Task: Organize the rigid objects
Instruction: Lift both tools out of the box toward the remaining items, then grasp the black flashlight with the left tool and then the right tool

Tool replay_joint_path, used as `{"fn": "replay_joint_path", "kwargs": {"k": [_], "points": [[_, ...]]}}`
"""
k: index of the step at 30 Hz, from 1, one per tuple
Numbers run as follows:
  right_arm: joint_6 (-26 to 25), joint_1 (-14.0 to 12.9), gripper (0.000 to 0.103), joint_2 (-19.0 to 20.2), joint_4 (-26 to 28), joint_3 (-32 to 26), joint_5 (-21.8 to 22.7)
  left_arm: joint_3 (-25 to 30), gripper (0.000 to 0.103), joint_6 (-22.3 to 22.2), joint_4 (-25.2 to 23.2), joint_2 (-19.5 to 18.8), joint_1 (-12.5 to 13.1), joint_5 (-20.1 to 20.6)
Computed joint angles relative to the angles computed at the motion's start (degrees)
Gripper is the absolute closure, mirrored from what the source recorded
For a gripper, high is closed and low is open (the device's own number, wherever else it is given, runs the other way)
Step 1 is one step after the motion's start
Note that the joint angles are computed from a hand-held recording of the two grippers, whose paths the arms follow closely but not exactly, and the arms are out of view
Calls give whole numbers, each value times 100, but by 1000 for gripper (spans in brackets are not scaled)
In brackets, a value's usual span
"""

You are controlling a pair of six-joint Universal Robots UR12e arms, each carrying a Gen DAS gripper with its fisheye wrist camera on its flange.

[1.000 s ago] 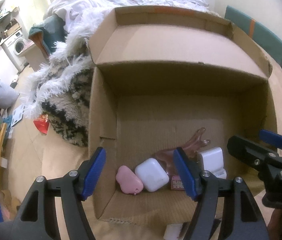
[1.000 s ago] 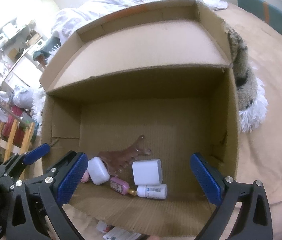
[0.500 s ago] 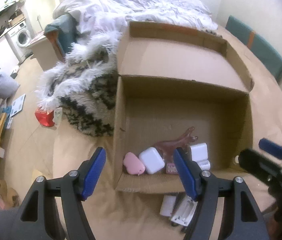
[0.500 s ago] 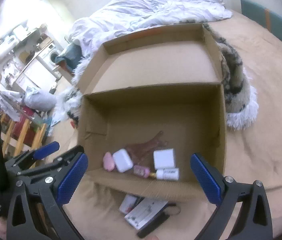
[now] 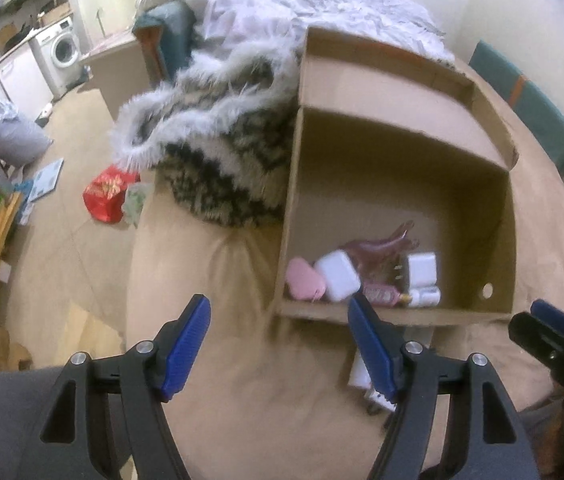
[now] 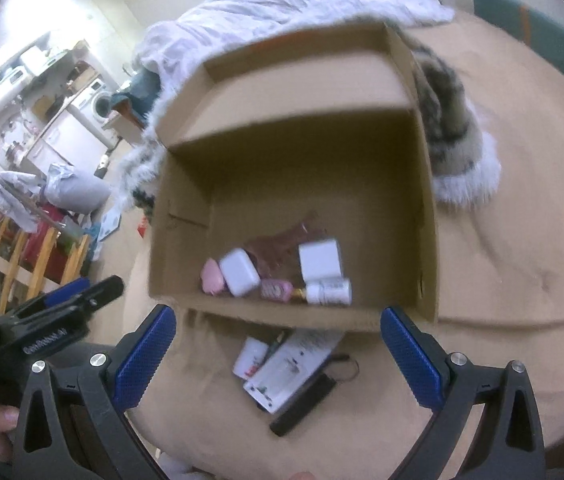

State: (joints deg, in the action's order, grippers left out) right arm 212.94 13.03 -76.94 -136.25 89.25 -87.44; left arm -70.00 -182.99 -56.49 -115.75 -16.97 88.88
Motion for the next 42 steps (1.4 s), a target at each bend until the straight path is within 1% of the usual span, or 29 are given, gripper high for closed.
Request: {"fn": "replay_joint_path", "kwargs": {"k": [2, 5, 7, 10, 14, 18, 20, 22, 24, 25, 26, 27, 28, 29, 31, 32, 33, 37, 42], "points": [[58, -2, 0, -9, 65, 100, 35, -78, 34, -10, -4, 3, 4, 33], [178, -53, 0, -32, 134, 229, 239, -168, 34, -74, 94, -15, 19, 89], [226, -72, 0, -49, 156, 265, 224, -154, 34, -152, 24, -48, 38, 128], [341, -105, 0, -42, 226, 297, 201, -109, 34, -318, -109, -100, 77, 61], [524, -173, 0, 23, 454, 275, 340, -56, 34, -515, -306, -170, 102, -6], [649, -213, 0, 83, 684, 225, 481, 76, 34, -465, -612, -289, 82, -74], [716, -222, 0, 88, 677, 231, 503, 157, 34, -406, -767, -369, 37, -52], [773, -232, 0, 70, 647, 255, 476, 230, 34, -321, -916, -445, -1, -125], [838, -258, 0, 42, 619, 293, 467, 279, 34, -292, -1022, -527, -18, -346], [871, -274, 0, 30, 606, 317, 477, 283, 34, -283, -1021, -569, -19, -522], [911, -293, 0, 15, 591, 346, 492, 287, 34, -331, -990, -593, -45, -459], [949, -307, 0, -2, 586, 373, 503, 278, 34, -395, -895, -615, -91, -292], [975, -319, 0, -14, 586, 389, 512, 272, 32, -393, -819, -633, -114, -263], [995, -329, 0, -27, 584, 410, 521, 306, 27, -361, -833, -680, -133, -319], [996, -341, 0, -41, 589, 431, 526, 344, 6, -396, -876, -736, -159, -361], [984, -344, 0, -42, 598, 434, 528, 346, 2, -384, -843, -761, -184, -352], [972, -348, 0, -52, 610, 442, 527, 353, 0, -351, -819, -785, -213, -296], [970, -362, 0, -42, 649, 440, 566, 442, 1, -224, -765, -942, -330, -62], [911, -351, 0, 1, 722, 405, 572, 491, 1, -285, -743, -1069, -369, 24]]}}
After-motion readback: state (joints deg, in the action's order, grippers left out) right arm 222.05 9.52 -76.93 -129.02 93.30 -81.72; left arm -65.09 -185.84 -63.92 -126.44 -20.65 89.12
